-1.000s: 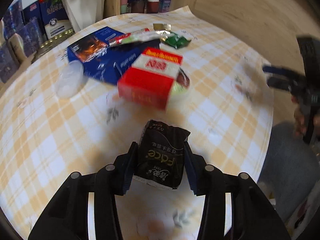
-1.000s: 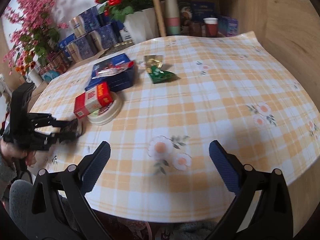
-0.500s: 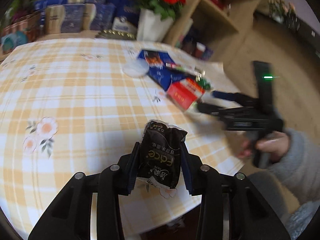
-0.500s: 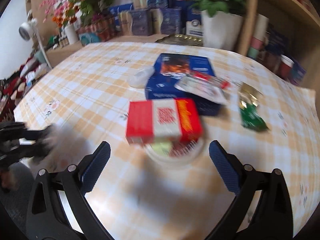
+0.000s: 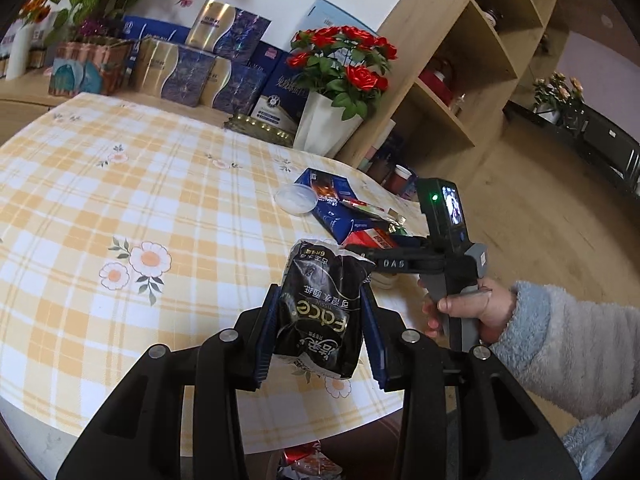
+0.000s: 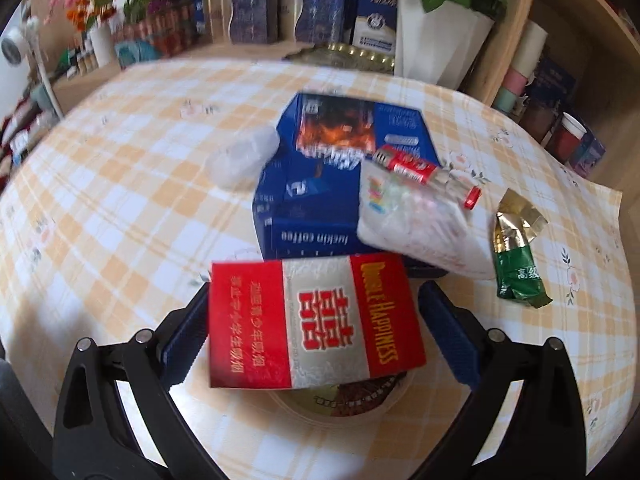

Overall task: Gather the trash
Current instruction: 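Grasp the black Face tissue pack with the left gripper while the right gripper grasps the red Double Happiness box, then carry both items over the bin and open the right gripper while the left gripper holds the tissue pack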

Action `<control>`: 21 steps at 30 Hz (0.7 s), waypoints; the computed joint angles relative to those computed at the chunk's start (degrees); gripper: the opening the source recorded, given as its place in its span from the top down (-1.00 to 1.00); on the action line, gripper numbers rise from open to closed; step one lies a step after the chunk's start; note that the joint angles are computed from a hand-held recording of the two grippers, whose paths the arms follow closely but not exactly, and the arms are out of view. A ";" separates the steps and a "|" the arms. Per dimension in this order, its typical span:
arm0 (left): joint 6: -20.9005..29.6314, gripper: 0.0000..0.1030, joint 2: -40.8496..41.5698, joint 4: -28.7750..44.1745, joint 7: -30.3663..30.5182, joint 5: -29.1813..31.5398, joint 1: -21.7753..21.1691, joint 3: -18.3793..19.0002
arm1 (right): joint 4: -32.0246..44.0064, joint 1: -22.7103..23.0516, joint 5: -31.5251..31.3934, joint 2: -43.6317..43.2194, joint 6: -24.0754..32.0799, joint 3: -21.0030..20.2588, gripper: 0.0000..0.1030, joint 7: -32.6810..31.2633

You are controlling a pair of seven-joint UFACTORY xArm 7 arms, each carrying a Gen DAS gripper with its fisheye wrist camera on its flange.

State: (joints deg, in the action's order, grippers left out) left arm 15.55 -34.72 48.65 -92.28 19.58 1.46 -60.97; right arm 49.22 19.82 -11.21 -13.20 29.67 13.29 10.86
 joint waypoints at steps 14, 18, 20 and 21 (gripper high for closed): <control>-3.31 0.26 0.45 -1.13 -1.18 -0.58 2.03 -1.68 | -17.05 8.52 16.30 -23.22 -6.90 -5.17 -0.76 -6.82; -1.68 0.26 0.83 -0.28 -0.40 -0.66 1.71 -2.02 | -24.01 10.38 19.09 -36.90 -2.09 -5.05 -0.76 -5.84; -0.39 0.26 1.49 0.49 0.54 -0.32 1.45 -2.21 | -27.49 10.78 19.84 -44.87 2.22 -4.35 -0.76 -4.28; -0.03 0.26 1.88 0.81 0.97 -0.11 1.32 -2.24 | -28.71 10.73 19.90 -48.18 4.46 -3.79 -0.76 -3.42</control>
